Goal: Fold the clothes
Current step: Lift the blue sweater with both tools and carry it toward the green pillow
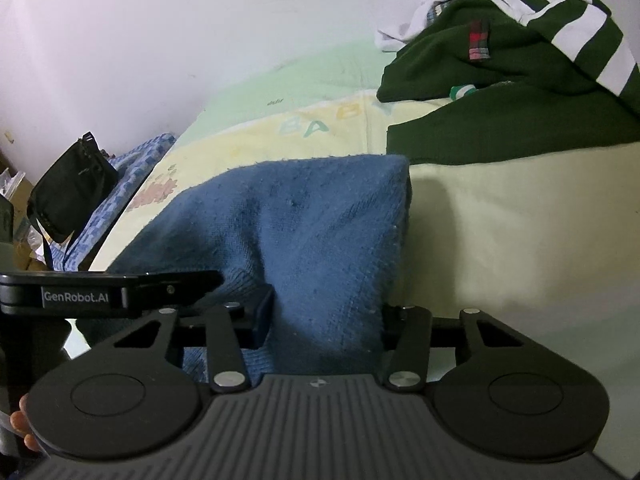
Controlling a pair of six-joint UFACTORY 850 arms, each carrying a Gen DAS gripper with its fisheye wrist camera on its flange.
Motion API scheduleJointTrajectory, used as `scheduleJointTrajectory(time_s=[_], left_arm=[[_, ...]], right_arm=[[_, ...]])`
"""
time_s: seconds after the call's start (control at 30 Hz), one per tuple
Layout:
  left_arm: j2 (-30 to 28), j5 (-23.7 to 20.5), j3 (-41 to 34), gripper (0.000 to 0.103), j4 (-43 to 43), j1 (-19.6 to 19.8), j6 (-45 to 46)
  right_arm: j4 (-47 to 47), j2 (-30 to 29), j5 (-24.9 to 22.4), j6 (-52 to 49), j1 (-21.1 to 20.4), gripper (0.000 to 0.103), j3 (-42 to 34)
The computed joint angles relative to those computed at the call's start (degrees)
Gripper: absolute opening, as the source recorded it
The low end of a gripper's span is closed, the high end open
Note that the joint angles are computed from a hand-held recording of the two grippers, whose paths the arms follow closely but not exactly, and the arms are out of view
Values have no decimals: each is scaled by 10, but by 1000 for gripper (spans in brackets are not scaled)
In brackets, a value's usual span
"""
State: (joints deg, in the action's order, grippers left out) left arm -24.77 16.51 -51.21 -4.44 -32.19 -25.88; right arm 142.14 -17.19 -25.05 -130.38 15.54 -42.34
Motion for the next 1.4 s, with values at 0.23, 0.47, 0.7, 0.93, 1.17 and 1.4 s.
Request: scheduleJointTrajectory(time_s=[0.23,0.47,0.7,0.93,1.17,1.4], left_arm=[[1,13,6,64,-29,-5,22],[-5,17,7,81,24,5,-43],[-13,44,16,92,99,17,-136],[-7,49,14,67,63,4,-89],[22,48,21,44,-23,-8,-5],[72,57,37,44,-115,-10,84]], right_arm=[[-12,-4,22,8,4,55,-10],[-17,-10,18,41,-1,67,-10],[-58,-21,-8,84,-15,77,-10],[-143,-24,-32,163,-26,55,-19],[-114,-1,-54,127,-25,43,-5],[-130,18,-79,133,-27,42,-15]])
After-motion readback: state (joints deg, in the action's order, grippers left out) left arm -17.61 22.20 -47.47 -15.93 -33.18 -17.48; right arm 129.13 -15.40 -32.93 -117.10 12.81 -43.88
